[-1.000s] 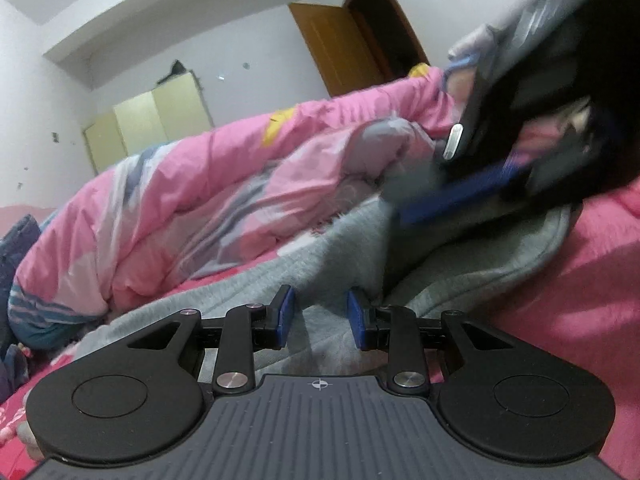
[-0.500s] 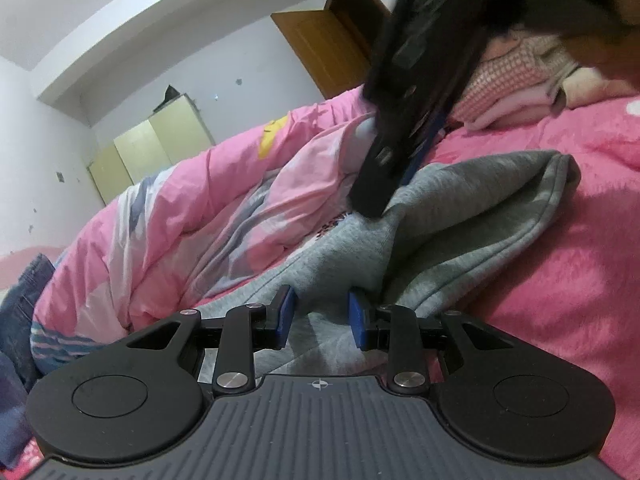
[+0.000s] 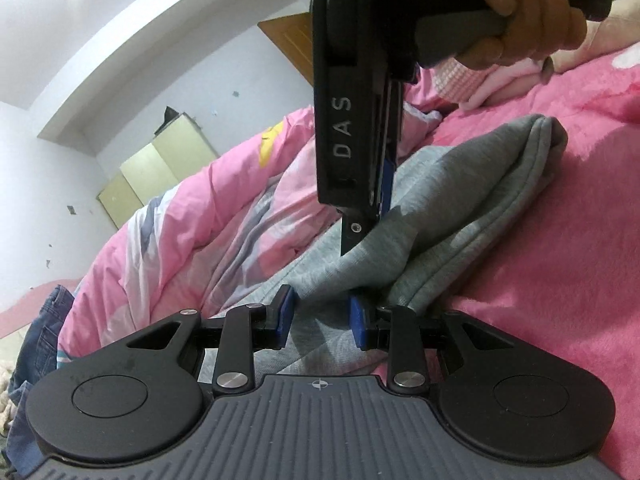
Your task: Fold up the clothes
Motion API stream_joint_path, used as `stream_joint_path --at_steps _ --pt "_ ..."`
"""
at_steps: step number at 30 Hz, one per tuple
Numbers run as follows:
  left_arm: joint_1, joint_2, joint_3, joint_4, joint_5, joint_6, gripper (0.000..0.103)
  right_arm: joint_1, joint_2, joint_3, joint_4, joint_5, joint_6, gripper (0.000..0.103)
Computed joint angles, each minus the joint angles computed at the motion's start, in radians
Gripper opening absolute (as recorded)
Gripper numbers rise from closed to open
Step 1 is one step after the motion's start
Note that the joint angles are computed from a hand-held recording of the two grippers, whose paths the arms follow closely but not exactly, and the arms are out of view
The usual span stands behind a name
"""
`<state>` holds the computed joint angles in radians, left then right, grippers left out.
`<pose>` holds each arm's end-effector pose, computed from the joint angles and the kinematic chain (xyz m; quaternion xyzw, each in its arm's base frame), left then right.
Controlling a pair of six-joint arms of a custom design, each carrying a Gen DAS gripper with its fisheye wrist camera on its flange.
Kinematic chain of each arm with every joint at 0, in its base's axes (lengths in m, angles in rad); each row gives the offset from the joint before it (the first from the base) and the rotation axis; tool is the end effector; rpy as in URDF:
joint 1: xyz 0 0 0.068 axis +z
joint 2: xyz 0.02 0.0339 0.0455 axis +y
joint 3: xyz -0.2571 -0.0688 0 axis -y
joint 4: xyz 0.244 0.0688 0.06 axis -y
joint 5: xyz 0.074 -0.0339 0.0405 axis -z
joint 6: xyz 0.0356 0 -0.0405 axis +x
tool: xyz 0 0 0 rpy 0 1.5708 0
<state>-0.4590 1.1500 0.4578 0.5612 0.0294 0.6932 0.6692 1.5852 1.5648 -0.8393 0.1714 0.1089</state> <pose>0.2234 -0.1116 0.2243 0.4177 0.6252 0.0660 0.6560 0.2705 0.2062 0.3429 -0.2296 0.9058 0.0573 0.3513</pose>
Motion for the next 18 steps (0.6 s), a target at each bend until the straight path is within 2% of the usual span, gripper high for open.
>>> stream_joint_path --at_steps 5,8,11,12,13,18 --pt "0.011 -0.004 0.001 -0.013 0.014 -0.001 0.029 0.018 0.033 0.044 -0.046 0.020 -0.029 0.038" --pt "0.013 -0.010 -0.006 -0.012 0.019 0.003 0.029 0.027 0.091 0.107 -0.118 0.050 -0.054 0.037" --pt "0.012 -0.013 -0.006 -0.025 0.016 0.001 0.029 0.042 0.108 0.097 -0.105 0.067 -0.038 0.023" --pt "0.013 -0.014 -0.005 -0.027 0.019 -0.002 0.029 0.050 0.107 0.096 -0.100 0.075 -0.041 0.004" --pt "0.015 -0.015 -0.004 -0.028 0.021 -0.005 0.029 0.058 0.105 0.096 -0.095 0.084 -0.044 0.000" --pt "0.007 -0.020 -0.013 -0.022 0.012 -0.007 0.029 0.064 0.006 0.028 0.010 0.134 0.008 0.000"
